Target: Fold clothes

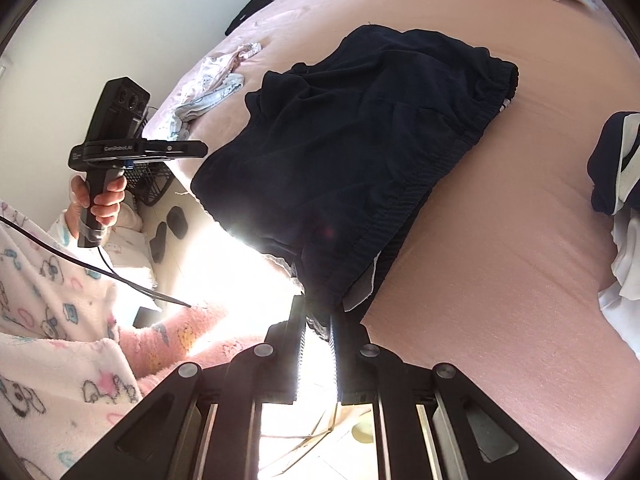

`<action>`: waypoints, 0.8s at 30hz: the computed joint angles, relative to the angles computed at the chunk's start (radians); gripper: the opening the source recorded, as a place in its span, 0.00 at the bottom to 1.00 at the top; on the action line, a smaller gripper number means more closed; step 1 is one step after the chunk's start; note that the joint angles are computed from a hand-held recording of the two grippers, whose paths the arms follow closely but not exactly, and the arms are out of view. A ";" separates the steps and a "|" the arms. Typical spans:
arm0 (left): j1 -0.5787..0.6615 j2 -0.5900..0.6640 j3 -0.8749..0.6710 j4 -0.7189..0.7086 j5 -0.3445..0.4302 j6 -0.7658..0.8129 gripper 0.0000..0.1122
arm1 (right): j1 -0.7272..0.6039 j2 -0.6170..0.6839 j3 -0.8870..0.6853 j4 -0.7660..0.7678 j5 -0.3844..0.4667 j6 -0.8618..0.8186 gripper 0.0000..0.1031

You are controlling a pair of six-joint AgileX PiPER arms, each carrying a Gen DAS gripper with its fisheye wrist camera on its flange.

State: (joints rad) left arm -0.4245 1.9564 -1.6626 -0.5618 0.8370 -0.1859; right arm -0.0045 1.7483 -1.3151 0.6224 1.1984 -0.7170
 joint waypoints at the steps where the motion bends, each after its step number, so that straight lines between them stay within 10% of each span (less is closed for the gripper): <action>1: -0.006 -0.003 -0.003 0.010 -0.002 0.004 0.08 | 0.012 -0.001 -0.001 -0.018 -0.014 0.017 0.08; 5: -0.023 0.008 -0.052 0.088 0.041 -0.035 0.18 | 0.057 -0.008 -0.005 -0.089 -0.061 0.088 0.09; 9: -0.044 0.017 -0.074 0.218 0.043 -0.165 0.91 | 0.117 -0.032 -0.007 -0.185 -0.119 0.178 0.10; 13: -0.037 0.007 -0.054 0.237 0.027 -0.197 0.92 | 0.231 -0.096 0.031 -0.444 -0.266 0.415 0.66; 24: -0.167 0.042 -0.177 0.676 0.190 -0.321 0.92 | 0.483 -0.148 0.064 -0.969 -0.283 0.772 0.69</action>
State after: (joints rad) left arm -0.5918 1.9982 -1.8400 0.1141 1.0270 -0.5065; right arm 0.4784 1.6006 -1.2512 -0.3462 0.9158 0.0546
